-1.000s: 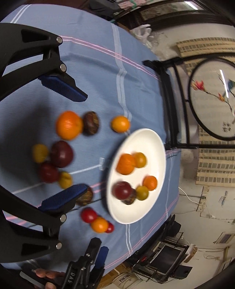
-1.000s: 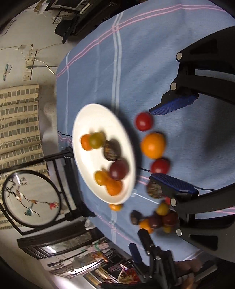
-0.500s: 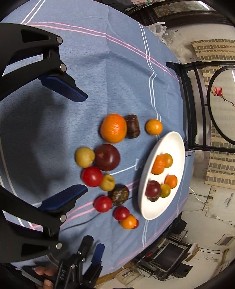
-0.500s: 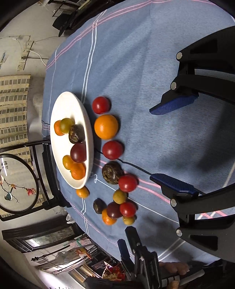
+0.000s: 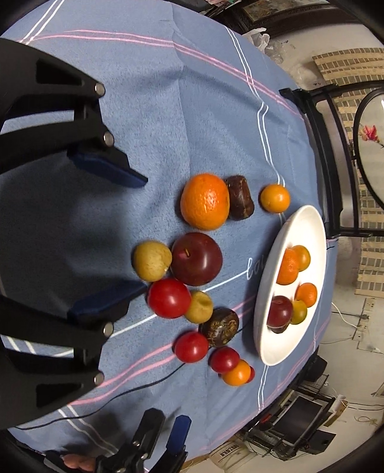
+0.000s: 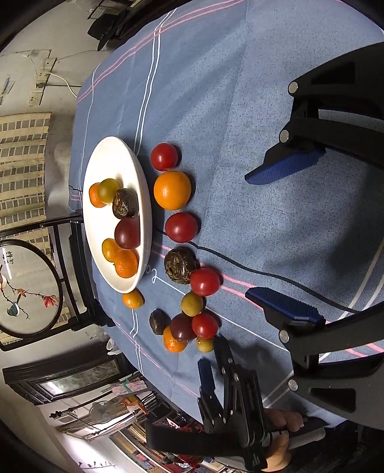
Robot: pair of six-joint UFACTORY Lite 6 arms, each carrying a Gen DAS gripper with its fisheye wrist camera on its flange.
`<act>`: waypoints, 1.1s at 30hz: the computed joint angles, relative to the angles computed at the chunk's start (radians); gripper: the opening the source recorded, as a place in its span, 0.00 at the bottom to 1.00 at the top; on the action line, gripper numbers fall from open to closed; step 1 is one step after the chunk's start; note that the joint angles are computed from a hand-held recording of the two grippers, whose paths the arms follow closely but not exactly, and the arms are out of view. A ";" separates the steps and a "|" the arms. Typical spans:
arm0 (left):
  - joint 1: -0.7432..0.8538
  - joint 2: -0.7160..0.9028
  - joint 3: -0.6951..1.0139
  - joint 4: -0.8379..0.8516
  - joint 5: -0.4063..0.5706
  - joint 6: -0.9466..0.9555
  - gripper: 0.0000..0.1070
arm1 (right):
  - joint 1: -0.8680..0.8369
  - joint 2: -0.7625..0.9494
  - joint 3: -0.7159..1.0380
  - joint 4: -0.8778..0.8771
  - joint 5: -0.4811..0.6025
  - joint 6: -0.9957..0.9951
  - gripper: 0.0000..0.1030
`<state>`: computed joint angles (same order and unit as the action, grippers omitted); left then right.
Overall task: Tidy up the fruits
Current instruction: 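Grasp the small yellow-green plum with the left tool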
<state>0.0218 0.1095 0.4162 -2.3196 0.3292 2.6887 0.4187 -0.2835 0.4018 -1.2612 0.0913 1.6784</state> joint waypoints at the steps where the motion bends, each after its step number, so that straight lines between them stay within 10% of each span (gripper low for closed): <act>1: -0.015 0.006 0.007 -0.036 -0.003 0.027 0.53 | 0.000 0.000 0.000 0.000 0.000 0.000 0.70; 5: -0.022 0.016 0.028 0.090 0.014 -0.083 0.24 | 0.009 -0.007 -0.002 0.048 0.009 -0.050 0.70; 25: 0.133 -0.041 -0.010 0.454 0.126 -0.366 0.23 | 0.181 0.400 0.362 0.127 0.162 -0.199 0.70; 33: 0.142 -0.021 -0.004 0.438 0.126 -0.349 0.23 | 0.171 0.512 0.463 0.168 0.191 -0.250 0.52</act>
